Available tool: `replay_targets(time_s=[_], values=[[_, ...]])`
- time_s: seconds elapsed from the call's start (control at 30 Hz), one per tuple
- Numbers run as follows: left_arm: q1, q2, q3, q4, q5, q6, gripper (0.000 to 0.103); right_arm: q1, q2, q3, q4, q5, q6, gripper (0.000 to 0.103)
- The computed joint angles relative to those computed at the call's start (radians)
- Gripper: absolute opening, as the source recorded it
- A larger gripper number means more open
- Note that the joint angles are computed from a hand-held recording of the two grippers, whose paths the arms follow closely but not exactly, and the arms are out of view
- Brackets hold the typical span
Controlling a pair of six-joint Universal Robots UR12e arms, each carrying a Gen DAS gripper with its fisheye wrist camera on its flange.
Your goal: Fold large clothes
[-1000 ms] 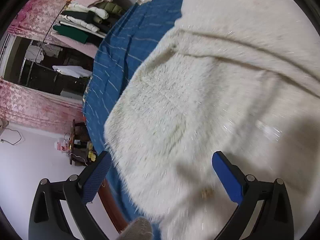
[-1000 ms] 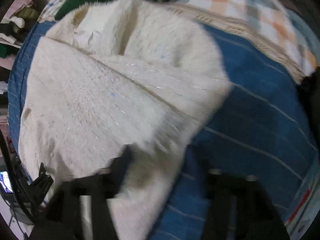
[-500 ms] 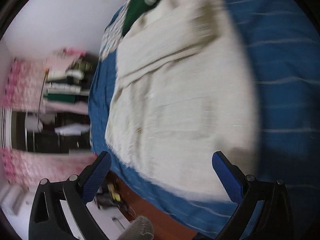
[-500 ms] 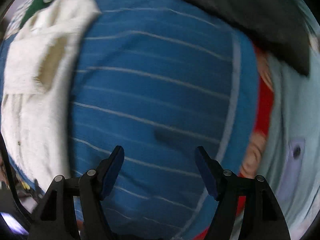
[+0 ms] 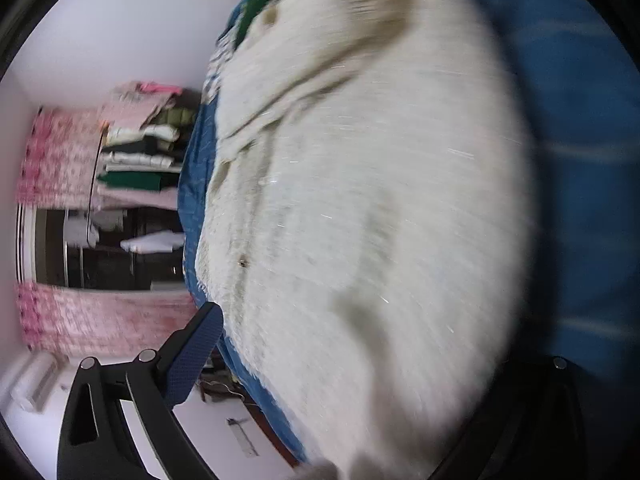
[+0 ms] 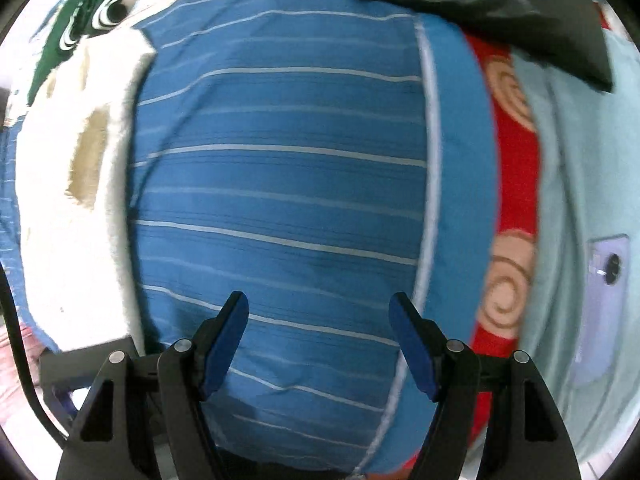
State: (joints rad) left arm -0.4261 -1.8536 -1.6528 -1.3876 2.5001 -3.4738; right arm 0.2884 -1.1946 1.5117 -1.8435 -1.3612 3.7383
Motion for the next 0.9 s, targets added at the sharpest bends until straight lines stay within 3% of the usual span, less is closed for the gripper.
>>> replay_targets(time_s=[0.07, 0.13, 0.2, 0.4, 0.5, 0.53, 0.6, 0.63, 0.67, 0.73, 0.9], values=[[0.028, 0.014, 0.002, 0.035, -0.059, 0.000, 0.040, -0.004, 0.010, 0.011, -0.073, 0.077, 0.001, 0.078], [0.050, 0.036, 0.005, 0.075, -0.131, -0.003, 0.013, -0.016, 0.027, 0.041, -0.204, 0.189, 0.004, 0.087], [0.059, 0.050, 0.006, 0.112, -0.145, 0.019, 0.013, -0.023, 0.060, 0.067, -0.398, 0.287, 0.054, 0.088], [0.080, 0.067, 0.024, 0.107, -0.201, 0.038, 0.012, -0.032, 0.243, -0.024, -0.746, 0.585, 0.169, 0.088], [0.087, 0.069, 0.028, 0.109, -0.225, 0.049, 0.013, -0.025, 0.354, -0.114, -0.916, 0.706, 0.319, 0.088], [0.096, 0.072, 0.028, 0.117, -0.237, 0.056, 0.013, -0.019, 0.390, -0.153, -0.935, 0.737, 0.366, 0.088], [0.112, 0.078, 0.029, 0.130, -0.273, 0.072, 0.013, -0.007, 0.438, -0.220, -0.882, 0.773, 0.385, 0.087], [0.120, 0.083, 0.029, 0.133, -0.289, 0.074, 0.013, 0.001, 0.451, -0.251, -0.825, 0.767, 0.368, 0.074], [0.125, 0.086, 0.030, 0.135, -0.302, 0.076, 0.013, 0.007, 0.456, -0.275, -0.761, 0.752, 0.338, 0.050], [0.153, 0.102, 0.030, 0.139, -0.357, 0.095, 0.013, 0.024, 0.453, -0.319, -0.635, 0.681, 0.309, 0.030], [0.254, 0.159, 0.041, 0.143, -0.528, 0.142, 0.014, 0.064, 0.424, -0.423, -0.518, 0.552, 0.304, 0.024]])
